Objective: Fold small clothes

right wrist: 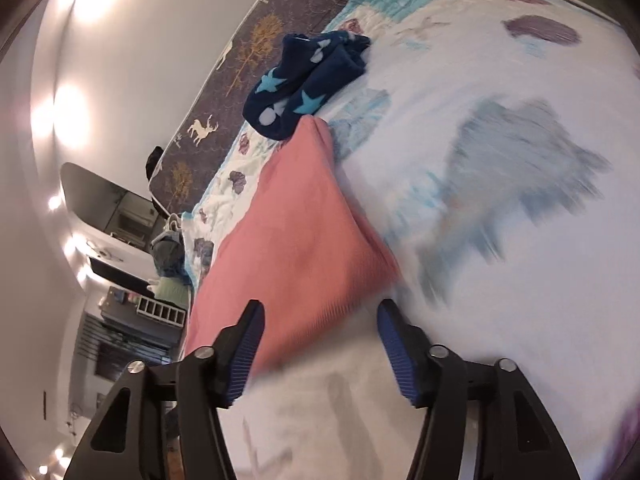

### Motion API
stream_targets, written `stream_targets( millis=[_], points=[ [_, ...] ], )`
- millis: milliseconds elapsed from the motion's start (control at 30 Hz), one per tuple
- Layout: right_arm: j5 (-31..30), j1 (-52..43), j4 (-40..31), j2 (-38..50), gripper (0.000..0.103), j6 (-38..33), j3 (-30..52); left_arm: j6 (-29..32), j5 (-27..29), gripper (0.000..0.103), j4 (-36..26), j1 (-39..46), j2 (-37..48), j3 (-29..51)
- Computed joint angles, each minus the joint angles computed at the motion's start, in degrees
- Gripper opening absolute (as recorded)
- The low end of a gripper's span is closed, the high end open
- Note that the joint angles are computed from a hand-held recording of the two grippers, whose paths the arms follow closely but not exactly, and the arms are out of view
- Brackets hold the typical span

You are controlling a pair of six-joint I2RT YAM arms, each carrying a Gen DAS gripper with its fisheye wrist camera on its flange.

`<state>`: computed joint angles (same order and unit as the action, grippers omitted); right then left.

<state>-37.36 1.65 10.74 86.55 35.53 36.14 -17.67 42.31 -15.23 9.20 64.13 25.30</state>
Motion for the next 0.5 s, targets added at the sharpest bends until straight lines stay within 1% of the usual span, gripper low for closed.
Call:
stream_targets(
  millis=[33,67,100,133,167,200,267,300,333,367,400,467,500],
  points=[
    [0.37,0.45,1.10,1.56,0.068,0.94,1.23,-2.73,0.85,0.061,3.34,0.32,1.68,-0.22],
    [1.09,0.90,2.10,3.26,0.069,1.86,2.59,-5.22,1.39,0.057,6.48,0.67,3.43,-0.22],
    [2.66,1.71,1.95,4.98,0.068,2.89,4.53,-6.46,1.41,0.051,8.20,0.66,4.45,-0.19],
    [4.00,2.23,1.16,6.00,0.066,3.13,5.94,-7.65,0.92,0.022,10.07,0.65,6.51,0.30],
    [6.78,3.12,-0.94,6.67,0.034,2.49,7.70,-7.96,0.91,0.005,10.63,0.72,8.95,1.12],
    [7.12,3.34,-4.09,7.68,0.007,1.17,9.71,-9.22,2.02,0.005,11.42,1.19,11.61,1.82],
    [7.25,3.34,-3.54,5.86,0.007,2.26,8.44,-10.14,3.71,0.005,12.01,2.12,11.43,1.48],
    [8.07,3.66,-4.11,2.15,0.006,1.24,6.79,-8.12,3.73,0.005,9.84,2.54,8.90,1.39],
    [8.18,3.81,-4.82,-0.88,0.006,0.54,5.50,-6.22,3.64,0.005,7.16,3.06,6.79,1.62],
    [8.26,4.24,-7.36,-6.17,0.006,-0.60,3.84,-3.70,4.04,0.005,2.92,3.83,4.45,2.26],
    [8.79,4.62,-9.62,-10.26,0.006,-1.58,2.57,-1.81,4.97,0.005,-0.05,4.55,3.31,2.76],
    [12.00,6.06,-15.51,-18.08,0.006,-4.01,0.93,4.44,6.55,0.005,-9.33,6.13,-0.54,4.03],
    [13.74,6.96,-19.64,-22.09,0.006,-5.67,0.12,7.31,6.95,0.005,-12.41,6.85,-1.48,4.25]
  ],
)
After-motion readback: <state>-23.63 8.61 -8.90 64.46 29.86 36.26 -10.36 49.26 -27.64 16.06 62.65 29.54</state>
